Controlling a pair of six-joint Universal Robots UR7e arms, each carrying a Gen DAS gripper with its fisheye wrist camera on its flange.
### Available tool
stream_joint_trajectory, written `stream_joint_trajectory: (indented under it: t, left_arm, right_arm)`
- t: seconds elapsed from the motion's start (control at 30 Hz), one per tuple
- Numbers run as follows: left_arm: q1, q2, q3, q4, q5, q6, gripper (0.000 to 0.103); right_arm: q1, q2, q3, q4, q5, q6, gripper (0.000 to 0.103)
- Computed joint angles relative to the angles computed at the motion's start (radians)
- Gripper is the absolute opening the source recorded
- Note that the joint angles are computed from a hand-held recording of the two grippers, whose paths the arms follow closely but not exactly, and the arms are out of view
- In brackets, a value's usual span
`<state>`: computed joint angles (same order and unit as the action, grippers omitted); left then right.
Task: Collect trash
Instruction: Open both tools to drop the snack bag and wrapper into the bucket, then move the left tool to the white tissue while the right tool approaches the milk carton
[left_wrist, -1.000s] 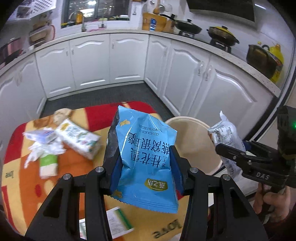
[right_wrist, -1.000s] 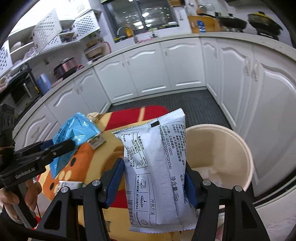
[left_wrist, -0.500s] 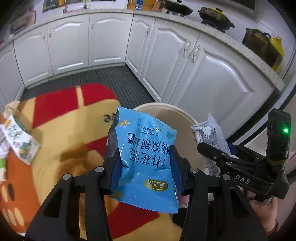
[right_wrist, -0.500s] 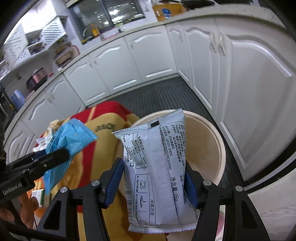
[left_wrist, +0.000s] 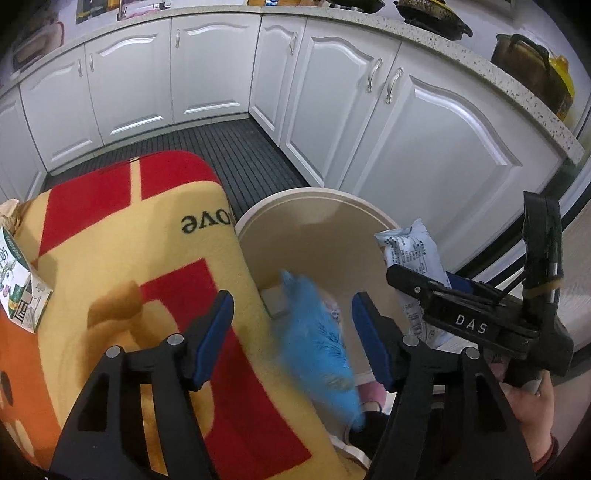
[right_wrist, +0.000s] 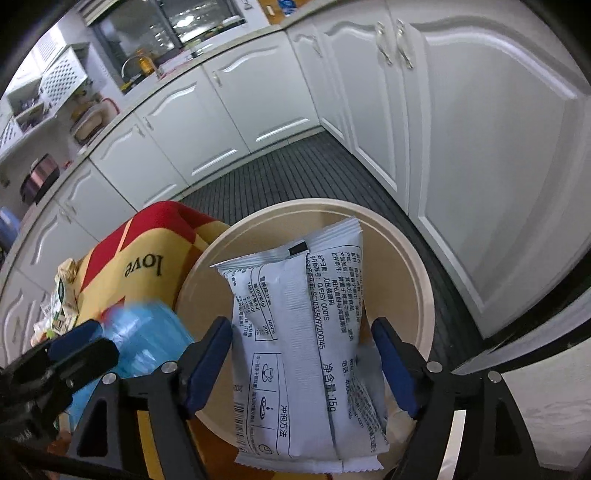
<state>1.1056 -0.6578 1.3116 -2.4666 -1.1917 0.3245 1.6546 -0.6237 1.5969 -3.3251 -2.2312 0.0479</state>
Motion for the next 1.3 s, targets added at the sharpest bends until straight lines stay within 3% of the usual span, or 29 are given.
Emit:
stream_joint_trajectory:
  t: [0.23, 0.7, 1.3]
  left_arm:
    - [0.005, -0.015, 0.003, 0.021, -0.006, -0.022, 0.067]
    - [-0.013, -0.075, 0.099, -0.087, 0.020, 0.018, 0.067]
    - [0.004, -0.175, 0.184, -0.186, 0.075, 0.018, 0.067]
  right_arm:
    - [-0.001, -0.004, 0.017, -0.009, 0.021, 0.012, 0.080]
    - [0.018, -0.007, 0.037, -0.017, 0.029, 0.036, 0.083]
    - [0.124, 0.028, 0.026, -0.045, -0.025, -0.027, 0.083]
